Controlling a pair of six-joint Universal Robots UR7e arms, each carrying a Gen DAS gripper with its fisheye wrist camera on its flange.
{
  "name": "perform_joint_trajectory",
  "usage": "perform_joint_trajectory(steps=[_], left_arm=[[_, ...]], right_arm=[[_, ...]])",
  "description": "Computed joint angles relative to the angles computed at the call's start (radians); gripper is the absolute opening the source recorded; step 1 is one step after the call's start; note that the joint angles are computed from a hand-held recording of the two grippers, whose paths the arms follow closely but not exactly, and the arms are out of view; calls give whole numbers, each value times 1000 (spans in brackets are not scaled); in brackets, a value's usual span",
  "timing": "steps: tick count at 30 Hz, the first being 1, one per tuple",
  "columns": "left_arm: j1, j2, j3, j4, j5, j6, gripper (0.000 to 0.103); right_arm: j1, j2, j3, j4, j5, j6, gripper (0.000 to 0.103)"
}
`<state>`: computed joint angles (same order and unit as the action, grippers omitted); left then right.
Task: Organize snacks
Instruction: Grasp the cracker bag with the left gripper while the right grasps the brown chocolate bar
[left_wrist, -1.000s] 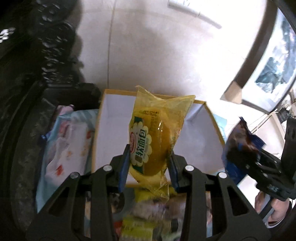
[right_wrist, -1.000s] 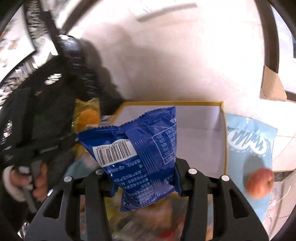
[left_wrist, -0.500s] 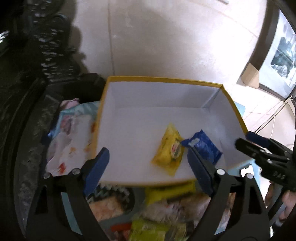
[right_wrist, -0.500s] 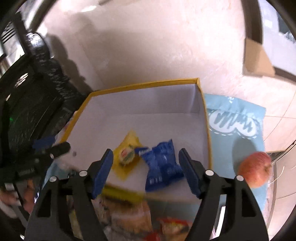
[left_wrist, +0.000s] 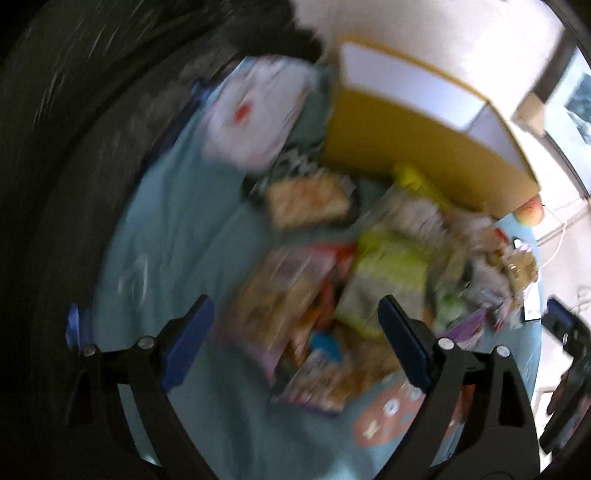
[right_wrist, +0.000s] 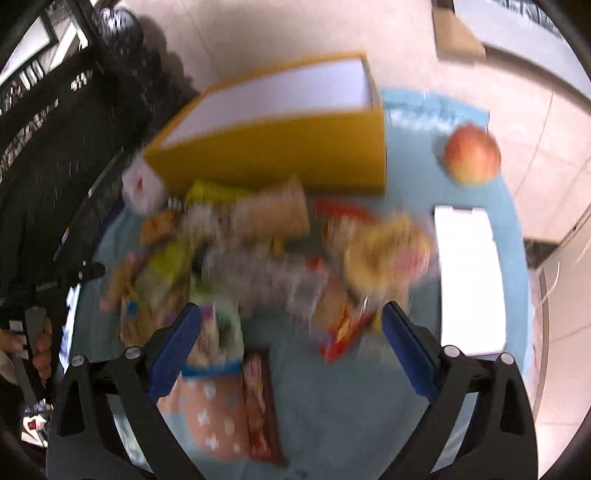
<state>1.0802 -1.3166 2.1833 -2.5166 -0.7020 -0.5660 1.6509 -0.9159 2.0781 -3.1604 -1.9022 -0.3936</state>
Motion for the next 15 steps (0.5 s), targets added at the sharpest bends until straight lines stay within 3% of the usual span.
perform_joint_trajectory(steps=[5,7,8,11,13,14,15], left_arm=[[36,17,10,-35,-5,-4,91],[53,51,-12,-35,-1,27,80],[67,64,-24,-34,-16,42,65],[103,102,-59,-30,-25,46,58],[101,129,-71,-29,22,78,52],[97,142,-79,-9,52,86,43],[92,153,-84,9,83,96,42]], right_arm=[[17,-7,68,-7,-6,6,98],[24,-12,86,-19,-4,1,98],[28,-14,93,-24,-5,-2,98],[40,-12,114,-54,-36,-33,98],[39,-6,121,-48,-59,-47,98],[38,5,124,-49,-74,-62,98],[38,22,123,-46,-97,-78,98]])
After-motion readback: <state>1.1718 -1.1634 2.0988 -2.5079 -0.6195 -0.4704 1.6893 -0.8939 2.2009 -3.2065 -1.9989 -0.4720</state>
